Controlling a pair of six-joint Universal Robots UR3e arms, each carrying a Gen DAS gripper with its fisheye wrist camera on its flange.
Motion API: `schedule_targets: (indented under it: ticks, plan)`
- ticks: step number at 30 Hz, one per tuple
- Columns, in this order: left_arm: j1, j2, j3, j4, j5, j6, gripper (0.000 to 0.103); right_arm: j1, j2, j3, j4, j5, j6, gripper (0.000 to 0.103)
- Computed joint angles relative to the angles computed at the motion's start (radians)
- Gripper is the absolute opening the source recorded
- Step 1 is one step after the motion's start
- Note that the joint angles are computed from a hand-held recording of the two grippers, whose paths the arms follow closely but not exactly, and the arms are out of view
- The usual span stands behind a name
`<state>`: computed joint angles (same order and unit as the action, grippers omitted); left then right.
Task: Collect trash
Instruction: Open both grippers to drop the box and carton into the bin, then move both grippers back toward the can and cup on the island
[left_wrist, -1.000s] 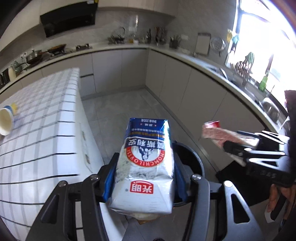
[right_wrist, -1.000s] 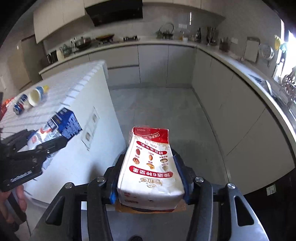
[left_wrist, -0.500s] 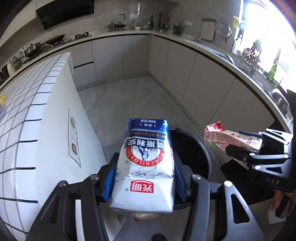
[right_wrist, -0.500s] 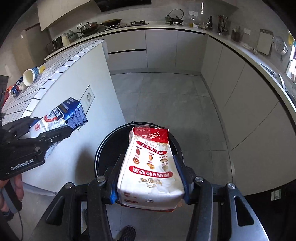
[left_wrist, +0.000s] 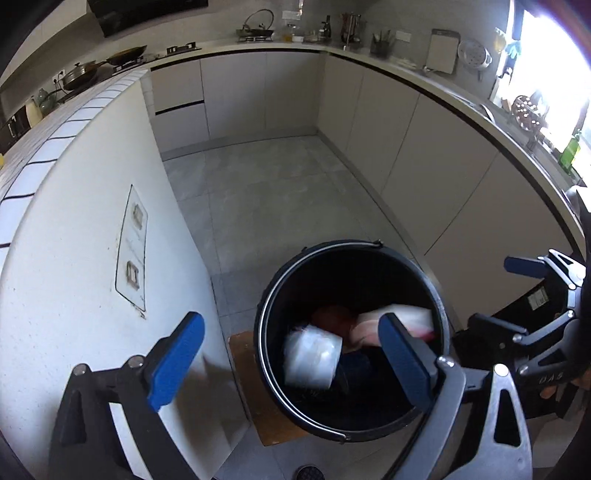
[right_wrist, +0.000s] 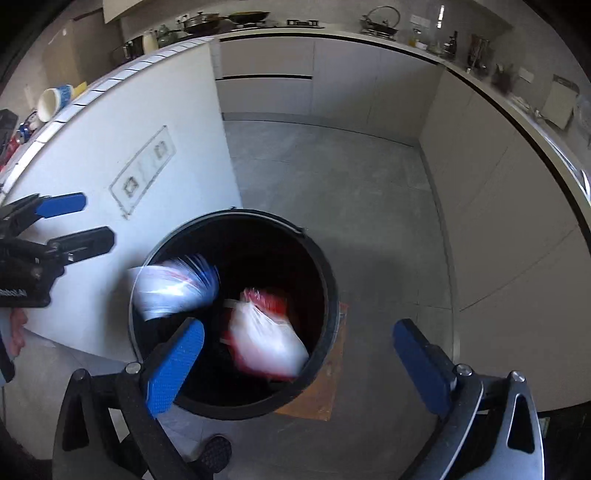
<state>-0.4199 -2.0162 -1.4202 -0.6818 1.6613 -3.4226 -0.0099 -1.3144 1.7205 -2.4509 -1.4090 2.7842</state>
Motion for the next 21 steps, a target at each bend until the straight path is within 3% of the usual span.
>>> schedule_targets:
  ticks: [21]
  plan:
    - [-0.02, 0.14, -0.039, -0.05, 0.09, -0.026, 0.096, 0.06, -0.096, -0.072, 0.043, -0.023, 0.141, 0.103]
